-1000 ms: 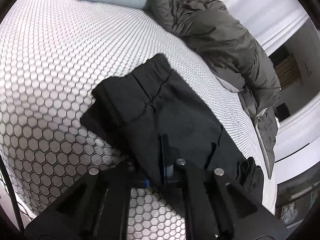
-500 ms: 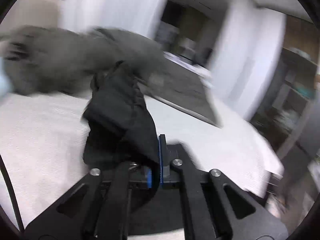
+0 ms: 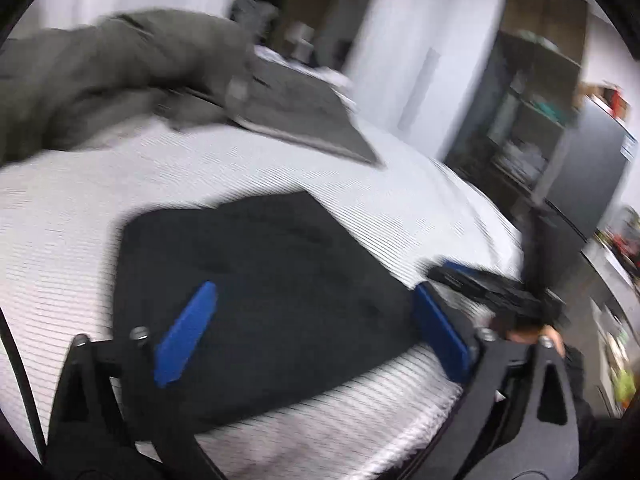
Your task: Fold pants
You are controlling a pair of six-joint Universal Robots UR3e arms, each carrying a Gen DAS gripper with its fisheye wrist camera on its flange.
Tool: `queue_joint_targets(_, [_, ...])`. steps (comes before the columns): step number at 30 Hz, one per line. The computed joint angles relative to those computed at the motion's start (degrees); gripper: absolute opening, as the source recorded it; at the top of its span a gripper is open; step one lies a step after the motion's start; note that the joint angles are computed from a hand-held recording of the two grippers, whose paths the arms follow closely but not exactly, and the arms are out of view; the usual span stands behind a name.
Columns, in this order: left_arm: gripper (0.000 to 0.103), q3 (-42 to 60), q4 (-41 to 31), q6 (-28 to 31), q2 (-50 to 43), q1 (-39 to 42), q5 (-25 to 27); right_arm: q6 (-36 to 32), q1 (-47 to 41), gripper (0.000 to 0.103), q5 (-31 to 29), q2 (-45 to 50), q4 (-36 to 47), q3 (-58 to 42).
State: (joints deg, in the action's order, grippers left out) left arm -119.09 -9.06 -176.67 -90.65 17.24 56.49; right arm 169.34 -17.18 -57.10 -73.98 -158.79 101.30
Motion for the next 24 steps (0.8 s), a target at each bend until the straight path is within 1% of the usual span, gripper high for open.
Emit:
queue_joint_targets(2, [0.101,-0.30,3.67,-1.88,-2.29,2.64,3.18,-1.03,-0.18,0.088,7.10,0.66,3.14,-1.29])
queue_joint_targets(3, [0.101,-0.27,5.32,-2.80,-4.37,4.35,4.50,-0.96,-0.11,0.086,9.43,1.48,5.06,-2.49])
queue_joint_targets(4, [0.100,-0.08,5.55,-3.11,-5.64,5.33,5.60,-0.89,-0.04,0.081,11.23,2.30,6.79,-3.51])
queue_joint_targets(5, [0.099,0.46,5.31,-3.43,-7.12,5.83,7.27,-0.75,0.43,0.080,13.11,3.86,9.63,-5.68])
queue_joint_targets(6, [0.098,1.46,3.84,-3.95,-8.71,6.90,8.36,-0.85,1.14,0.080,13.12,5.13,12.08,-7.62])
queue_joint_targets(7, [0.098,2.51,2.05,-3.89,-9.47,7.85,8.07,-0.92,2.20,0.080,11.78,6.30,14.44,-9.64])
queue_joint_targets(8, [0.098,2.64,1.26,-3.51,-10.12,9.00,7.56,-0.65,3.62,0.080,9.04,8.20,17.41,-12.42])
queue_joint_targets(9, [0.098,2.24,2.02,-3.22,-10.71,9.33,8.07,-0.16,4.53,0.079,7.27,9.73,19.37,-14.44])
queue_joint_targets(10, [0.098,2.05,2.41,-2.78,-10.97,9.54,8.68,0.34,5.15,0.073,6.07,10.96,20.72,-15.71])
queue_joint_targets(11, [0.098,0.40,3.02,-1.73,-10.27,10.41,8.58,1.62,5.58,0.060,4.76,11.70,20.34,-16.14])
queue_joint_targets(12, [0.098,0.15,3.07,-0.84,-10.51,10.82,8.38,2.04,5.45,0.052,4.88,11.82,20.11,-16.28])
queue_joint_targets(13, [0.098,-0.28,2.86,0.29,-10.25,11.44,7.64,2.18,4.71,0.030,7.10,11.74,19.85,-15.81])
queue_joint_targets(14, [0.098,-1.01,3.40,0.92,-9.90,11.89,7.20,2.53,3.52,0.022,10.69,11.20,19.78,-14.92])
queue_joint_targets(15, [0.098,-1.98,4.95,1.08,-9.78,11.90,7.24,2.62,2.97,0.016,11.81,9.99,17.97,-13.24])
queue_joint_targets(17, [0.098,-3.23,6.25,1.47,-8.99,12.09,7.25,2.49,2.25,0.015,13.89,6.48,13.25,-8.92])
queue_joint_targets(18, [0.098,-4.82,5.19,2.06,-6.46,12.86,6.51,1.96,2.17,0.015,14.01,4.92,12.23,-7.72])
queue_joint_targets(19, [0.098,-5.07,4.92,2.29,-6.07,12.80,6.20,1.03,2.54,0.015,13.04,3.78,11.89,-7.24])
queue_joint_targets(20, [0.098,-5.22,4.79,2.61,-5.84,12.29,6.58,-0.09,3.42,0.015,10.17,2.58,11.78,-6.62])
queue_joint_targets(21, [0.098,-5.00,4.00,2.80,-5.11,10.94,8.09,-0.09,5.07,0.015,5.72,2.94,11.97,-7.92])
queue_joint_targets(22, [0.098,-4.50,3.97,3.08,-5.30,9.39,10.09,-0.35,7.30,0.018,-0.74,3.62,12.09,-8.96])
queue_joint_targets(23, [0.098,-3.99,4.30,3.54,-5.81,7.85,12.31,-0.65,9.92,0.028,-8.48,4.83,12.94,-10.59])
queue_joint_targets(24, [0.098,-3.97,5.06,4.35,-5.98,5.85,15.26,-0.70,10.75,0.031,-11.44,5.15,12.01,-10.27])
